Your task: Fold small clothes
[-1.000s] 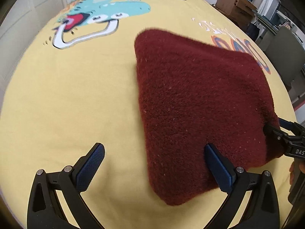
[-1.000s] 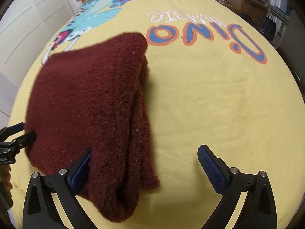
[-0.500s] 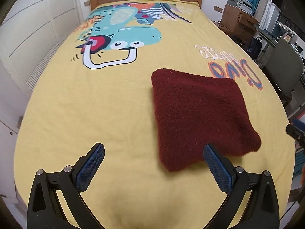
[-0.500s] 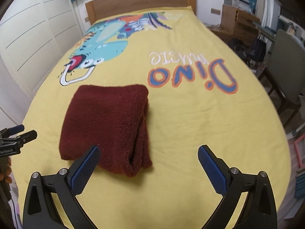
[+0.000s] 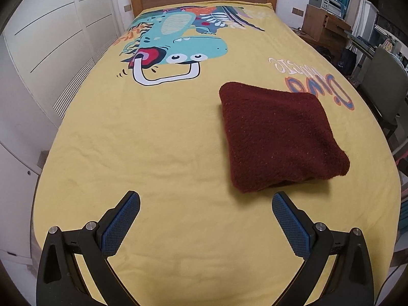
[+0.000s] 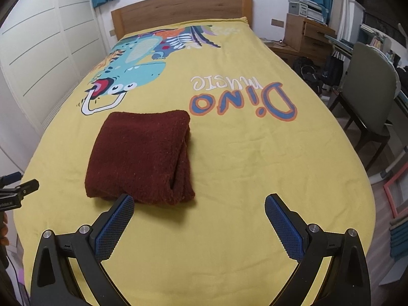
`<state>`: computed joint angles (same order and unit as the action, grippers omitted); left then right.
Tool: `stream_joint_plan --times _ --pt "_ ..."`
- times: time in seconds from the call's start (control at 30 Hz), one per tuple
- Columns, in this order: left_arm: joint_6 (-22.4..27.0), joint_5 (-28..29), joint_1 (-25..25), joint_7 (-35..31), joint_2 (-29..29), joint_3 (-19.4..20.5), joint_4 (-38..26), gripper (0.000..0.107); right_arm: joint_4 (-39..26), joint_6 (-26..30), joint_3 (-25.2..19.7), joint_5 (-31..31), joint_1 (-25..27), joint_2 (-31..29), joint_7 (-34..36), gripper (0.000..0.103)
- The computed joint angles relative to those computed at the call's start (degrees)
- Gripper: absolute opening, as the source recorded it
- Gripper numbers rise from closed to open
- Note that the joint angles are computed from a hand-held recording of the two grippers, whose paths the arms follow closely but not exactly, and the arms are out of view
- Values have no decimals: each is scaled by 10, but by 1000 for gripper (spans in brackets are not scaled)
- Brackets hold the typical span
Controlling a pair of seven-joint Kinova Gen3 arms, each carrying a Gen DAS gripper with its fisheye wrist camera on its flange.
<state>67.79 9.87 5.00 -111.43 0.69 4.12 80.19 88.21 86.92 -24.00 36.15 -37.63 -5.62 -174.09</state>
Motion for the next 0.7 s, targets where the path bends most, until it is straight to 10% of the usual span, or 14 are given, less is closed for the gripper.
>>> stream_joint_plan --times 0.7 --pt "8 1 -1 -4 -15 -3 8 102 -20 35 -12 3 -15 0 -3 102"
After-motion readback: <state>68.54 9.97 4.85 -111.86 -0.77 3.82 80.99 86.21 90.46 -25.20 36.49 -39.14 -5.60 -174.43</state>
